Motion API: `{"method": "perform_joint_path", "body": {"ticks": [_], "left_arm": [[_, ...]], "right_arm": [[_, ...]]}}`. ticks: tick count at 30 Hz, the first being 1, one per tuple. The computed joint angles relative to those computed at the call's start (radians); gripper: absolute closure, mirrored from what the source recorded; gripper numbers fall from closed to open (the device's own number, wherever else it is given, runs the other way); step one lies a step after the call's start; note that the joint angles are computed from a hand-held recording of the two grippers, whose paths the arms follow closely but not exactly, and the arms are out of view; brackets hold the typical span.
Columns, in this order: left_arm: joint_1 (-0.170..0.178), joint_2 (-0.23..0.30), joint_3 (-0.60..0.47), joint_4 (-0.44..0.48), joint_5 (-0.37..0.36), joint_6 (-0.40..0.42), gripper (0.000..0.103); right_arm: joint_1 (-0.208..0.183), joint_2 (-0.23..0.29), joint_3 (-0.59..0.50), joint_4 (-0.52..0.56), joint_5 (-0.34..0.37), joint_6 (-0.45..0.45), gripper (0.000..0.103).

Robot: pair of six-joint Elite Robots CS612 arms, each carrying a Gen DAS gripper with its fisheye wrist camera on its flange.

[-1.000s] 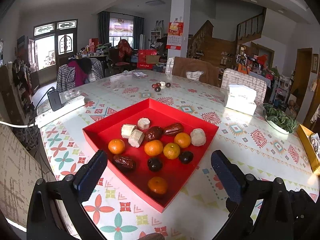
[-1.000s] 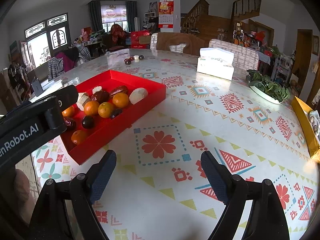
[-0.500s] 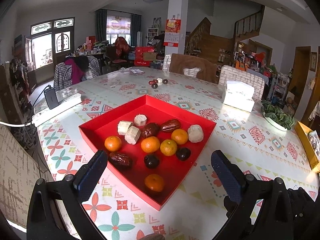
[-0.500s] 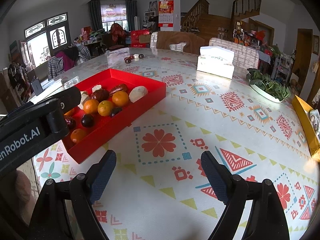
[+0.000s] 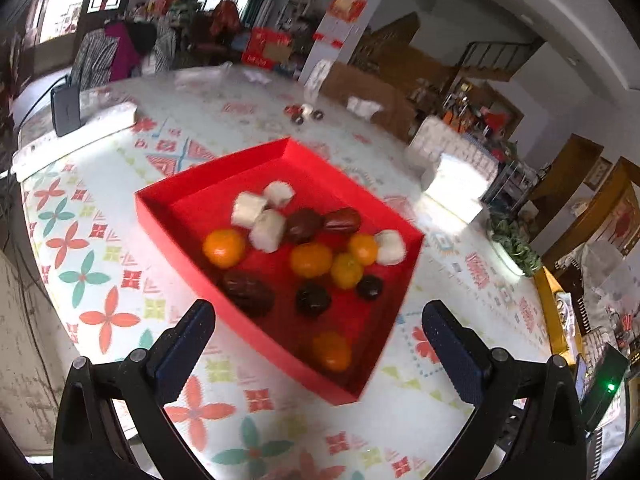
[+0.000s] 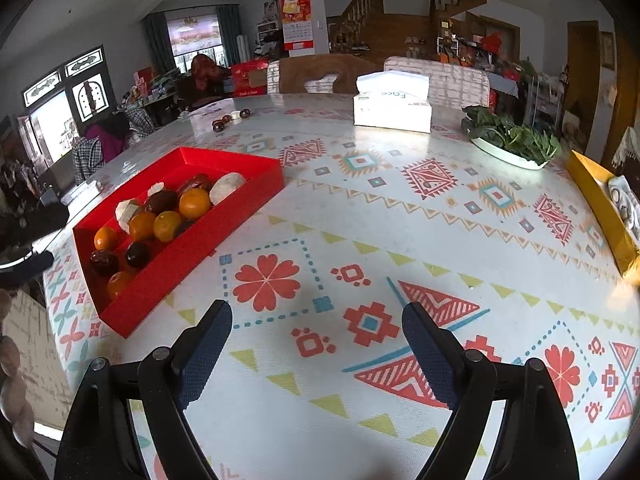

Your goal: Organize fruits

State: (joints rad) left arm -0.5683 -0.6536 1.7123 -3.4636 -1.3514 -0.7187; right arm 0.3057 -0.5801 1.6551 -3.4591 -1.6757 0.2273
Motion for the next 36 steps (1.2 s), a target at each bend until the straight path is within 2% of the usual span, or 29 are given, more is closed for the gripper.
{"method": "perform_joint_path", "body": {"ticks": [5,9,11,12,16,19,23,26,29,30,31,34,36], "left_arm": [[0.021,-0.009,-0.038,0.123,0.043,-0.026,0.0],[0.019,0.002,-0.121,0.302,0.21,0.033,0.0],[0.01,0.024,-0.193,0.481,0.347,0.049,0.0],[0.006,0.036,-0.22,0.54,0.397,0.054,0.0],[-0.007,0.074,-0.3,0.751,0.518,0.108,0.0],[-0.018,0.079,-0.311,0.829,0.589,0.126,0.0],[-0.028,0.047,-0.244,0.7,0.604,0.159,0.0],[-0.046,0.01,-0.162,0.487,0.622,0.215,0.0],[-0.077,-0.023,-0.078,0.215,0.664,0.276,0.0],[-0.084,-0.03,-0.062,0.166,0.667,0.28,0.0],[-0.096,-0.041,-0.033,0.08,0.658,0.284,0.0],[-0.115,-0.052,0.002,-0.063,0.618,0.29,0.0],[-0.128,-0.053,0.016,-0.118,0.598,0.28,0.0]], "right_arm": [[0.0,0.0,0.003,-0.016,-0.011,-0.023,0.013],[-0.011,0.003,0.006,-0.026,0.019,0.002,0.012],[-0.014,0.004,0.007,-0.028,0.03,0.012,0.012],[-0.015,0.004,0.007,-0.031,0.033,0.014,0.012],[-0.018,0.004,0.012,-0.053,0.052,0.01,0.012],[-0.023,0.005,0.01,-0.044,0.071,0.018,0.012],[-0.034,0.005,0.01,-0.034,0.104,0.042,0.012],[-0.04,0.006,0.008,-0.024,0.126,0.055,0.012],[-0.042,0.006,0.01,-0.03,0.13,0.061,0.012],[-0.041,0.007,0.012,-0.037,0.126,0.059,0.012],[-0.04,0.007,0.013,-0.044,0.122,0.058,0.012],[-0.031,0.006,0.018,-0.076,0.095,0.041,0.012],[-0.021,0.002,0.025,-0.099,0.069,0.016,0.012]]}}
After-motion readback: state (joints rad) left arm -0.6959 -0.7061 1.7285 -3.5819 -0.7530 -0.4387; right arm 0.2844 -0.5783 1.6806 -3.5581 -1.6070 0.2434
